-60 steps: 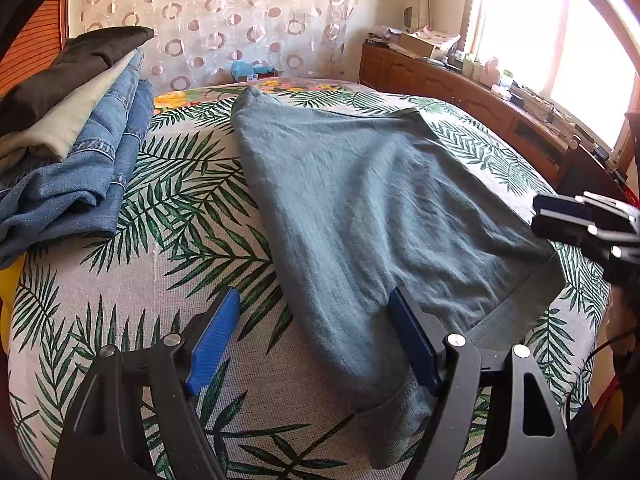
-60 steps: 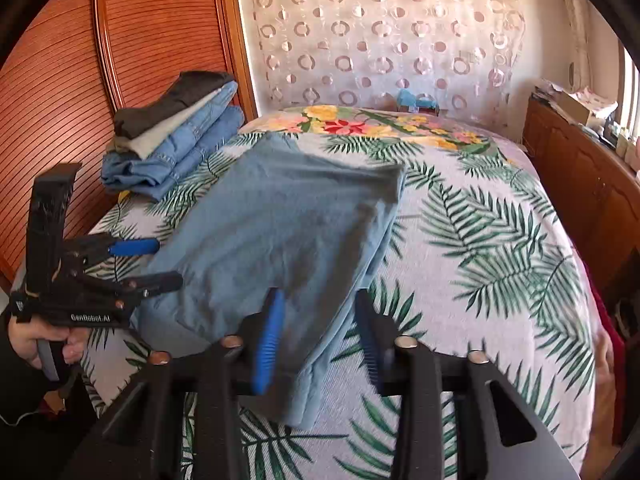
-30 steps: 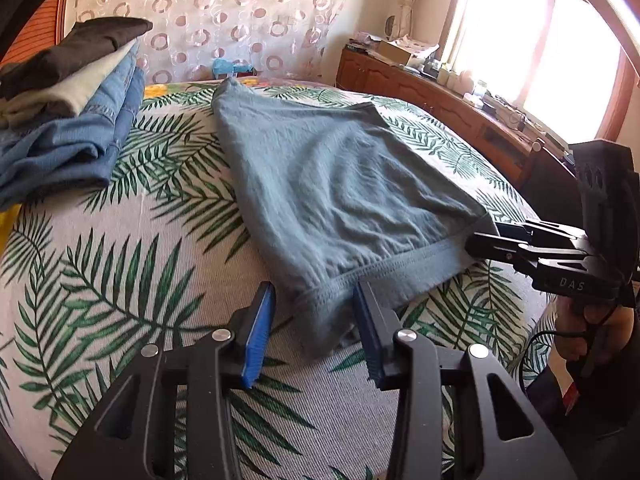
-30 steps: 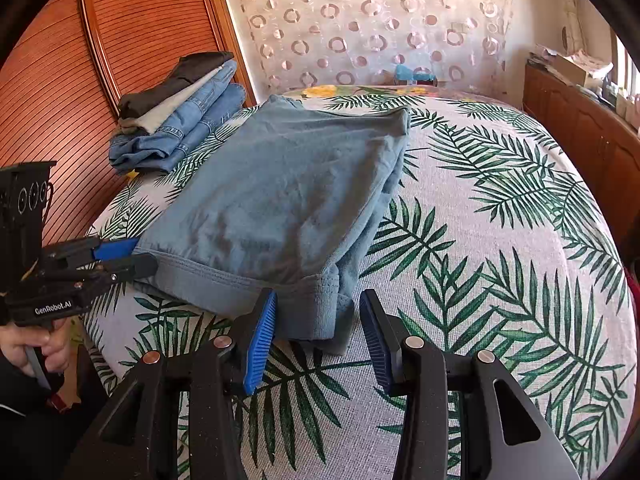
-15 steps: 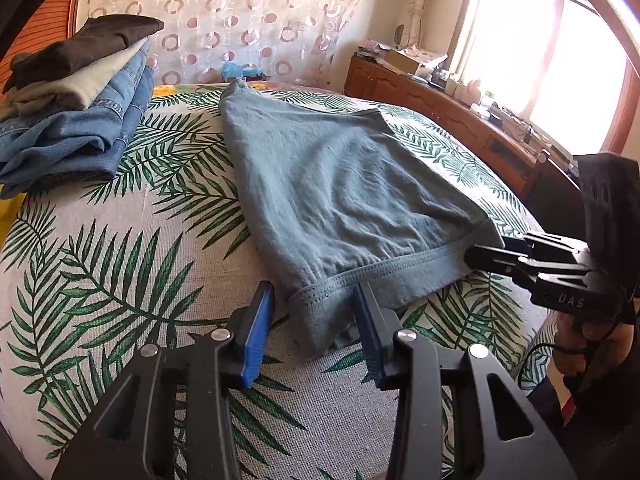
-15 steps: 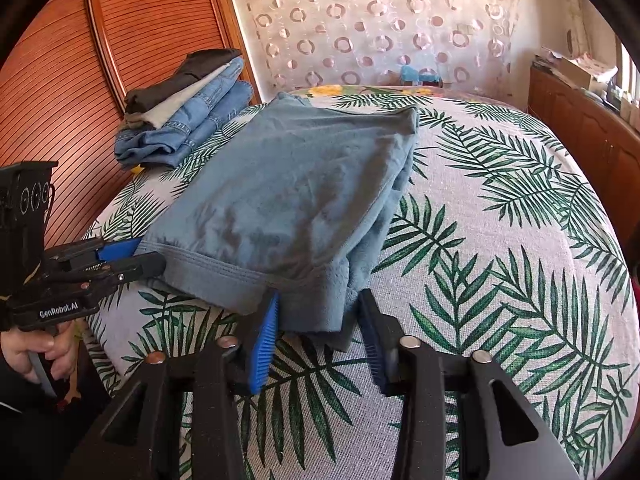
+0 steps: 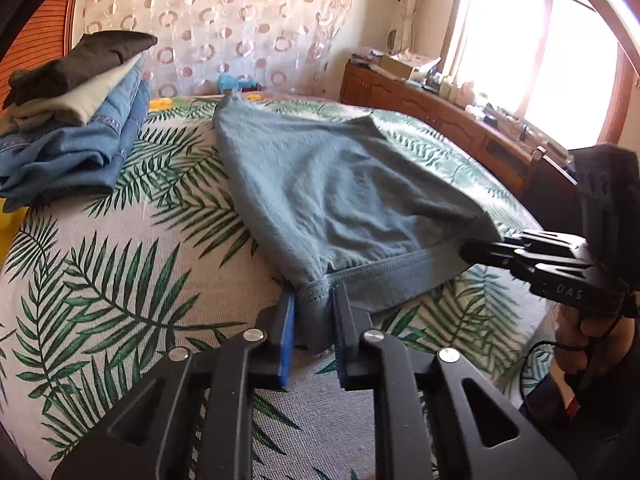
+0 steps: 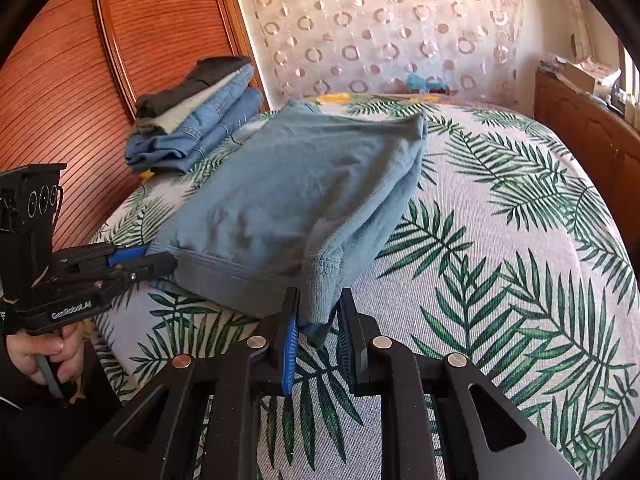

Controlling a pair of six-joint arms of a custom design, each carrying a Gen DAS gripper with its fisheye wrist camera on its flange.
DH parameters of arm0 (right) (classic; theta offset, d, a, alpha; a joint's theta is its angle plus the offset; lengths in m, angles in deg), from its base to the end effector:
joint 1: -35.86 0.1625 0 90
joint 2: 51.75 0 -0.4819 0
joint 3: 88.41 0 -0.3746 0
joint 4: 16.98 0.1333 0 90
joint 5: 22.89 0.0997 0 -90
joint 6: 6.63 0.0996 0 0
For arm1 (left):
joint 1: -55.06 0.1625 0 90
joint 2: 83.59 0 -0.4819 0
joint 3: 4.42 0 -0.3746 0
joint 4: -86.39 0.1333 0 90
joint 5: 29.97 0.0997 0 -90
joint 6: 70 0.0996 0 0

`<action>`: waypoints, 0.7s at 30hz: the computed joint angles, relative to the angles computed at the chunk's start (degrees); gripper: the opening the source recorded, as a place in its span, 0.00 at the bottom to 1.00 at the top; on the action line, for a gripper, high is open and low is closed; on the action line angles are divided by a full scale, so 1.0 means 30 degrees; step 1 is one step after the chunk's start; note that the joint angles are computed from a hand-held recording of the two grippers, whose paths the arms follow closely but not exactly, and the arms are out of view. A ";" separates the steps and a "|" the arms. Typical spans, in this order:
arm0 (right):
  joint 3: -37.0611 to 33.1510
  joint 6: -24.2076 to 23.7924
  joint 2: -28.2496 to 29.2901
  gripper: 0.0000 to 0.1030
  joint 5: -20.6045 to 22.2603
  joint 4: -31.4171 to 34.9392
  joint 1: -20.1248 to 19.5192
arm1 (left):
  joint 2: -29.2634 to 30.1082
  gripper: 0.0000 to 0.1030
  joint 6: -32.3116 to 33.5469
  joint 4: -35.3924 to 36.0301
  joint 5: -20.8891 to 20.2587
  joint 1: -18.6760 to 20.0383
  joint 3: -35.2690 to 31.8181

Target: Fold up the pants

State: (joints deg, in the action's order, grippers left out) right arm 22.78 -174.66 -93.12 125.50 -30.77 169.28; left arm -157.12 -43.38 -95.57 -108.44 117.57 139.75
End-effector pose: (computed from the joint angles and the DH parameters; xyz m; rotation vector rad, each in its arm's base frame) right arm 0.3358 -0.2843 0.0304 0.2372 -2.2419 1.1781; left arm -0.0437 -0.4159 0.2165 1.2677 2.6031 -0.5471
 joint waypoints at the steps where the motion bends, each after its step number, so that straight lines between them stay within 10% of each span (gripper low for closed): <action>1: 0.0029 -0.0086 -0.0035 0.18 -0.0009 -0.0084 0.0065 | -0.0156 0.16 -0.0071 0.0133 -0.0137 -0.0001 -0.0048; 21: 0.0806 -0.0937 -0.1488 0.17 0.0604 -0.0949 0.2435 | -0.3285 0.14 0.0074 0.2097 -0.2141 -0.1210 -0.0497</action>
